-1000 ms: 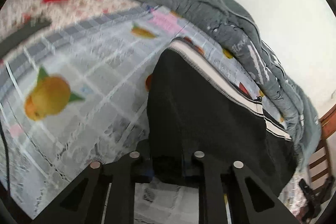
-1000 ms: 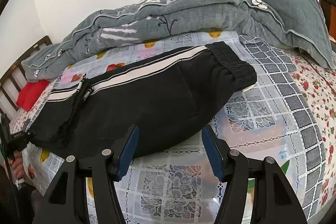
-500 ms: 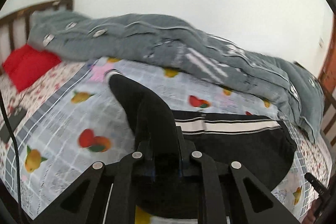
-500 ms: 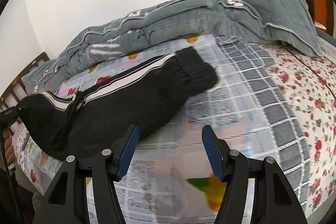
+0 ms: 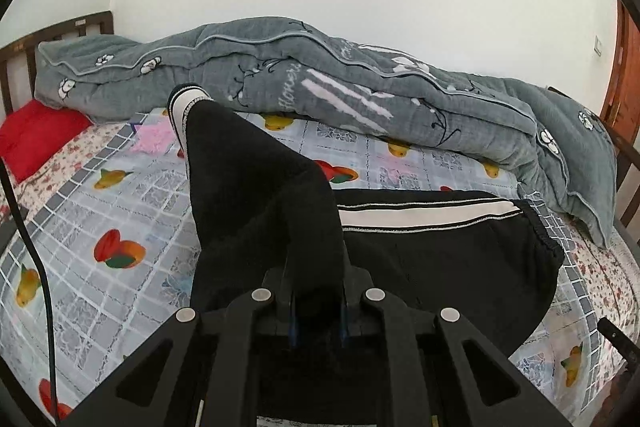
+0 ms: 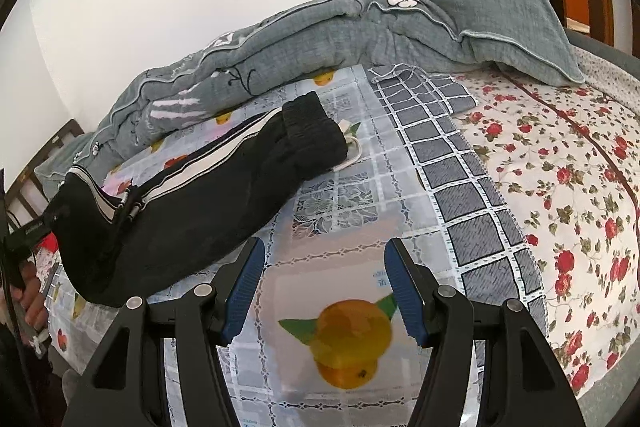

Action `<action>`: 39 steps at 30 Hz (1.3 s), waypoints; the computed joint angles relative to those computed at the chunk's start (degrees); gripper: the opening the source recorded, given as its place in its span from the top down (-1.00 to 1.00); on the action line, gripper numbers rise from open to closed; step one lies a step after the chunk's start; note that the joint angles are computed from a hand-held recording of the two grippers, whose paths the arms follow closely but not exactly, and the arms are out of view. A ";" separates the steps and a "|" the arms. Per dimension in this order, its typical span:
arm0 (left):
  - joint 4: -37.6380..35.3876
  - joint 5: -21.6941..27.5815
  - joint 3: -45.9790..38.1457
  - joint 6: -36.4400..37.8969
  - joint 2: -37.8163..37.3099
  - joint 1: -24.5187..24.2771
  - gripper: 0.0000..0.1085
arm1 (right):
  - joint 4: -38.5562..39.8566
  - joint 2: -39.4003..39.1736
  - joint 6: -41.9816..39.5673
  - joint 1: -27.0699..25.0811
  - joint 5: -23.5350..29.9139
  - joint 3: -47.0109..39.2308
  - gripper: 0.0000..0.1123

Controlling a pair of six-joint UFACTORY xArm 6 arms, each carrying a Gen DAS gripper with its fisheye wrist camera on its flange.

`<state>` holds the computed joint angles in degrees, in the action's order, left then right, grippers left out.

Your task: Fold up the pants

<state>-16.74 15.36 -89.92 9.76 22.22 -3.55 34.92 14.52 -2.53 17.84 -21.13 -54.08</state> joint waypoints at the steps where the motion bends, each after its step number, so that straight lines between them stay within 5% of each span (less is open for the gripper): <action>1: 0.01 -0.15 0.22 -0.04 -0.09 0.13 0.75 | 0.40 0.16 -0.40 0.12 0.12 -0.32 -0.09; 8: -7.34 0.68 0.07 5.81 -0.31 0.99 0.75 | 5.85 2.40 -6.60 2.70 1.63 -4.94 -0.09; 24: -21.77 4.75 -2.38 19.62 0.71 1.06 0.75 | 48.91 7.27 -51.83 9.89 3.58 -21.06 -0.09; 33: -27.21 7.25 -5.24 27.56 1.35 -3.27 0.75 | 43.12 4.85 -46.19 8.82 1.58 -16.22 -0.09; 39: -25.79 12.06 -8.60 26.15 4.69 -5.95 0.75 | 42.43 4.09 -44.27 7.24 2.42 -14.42 -0.09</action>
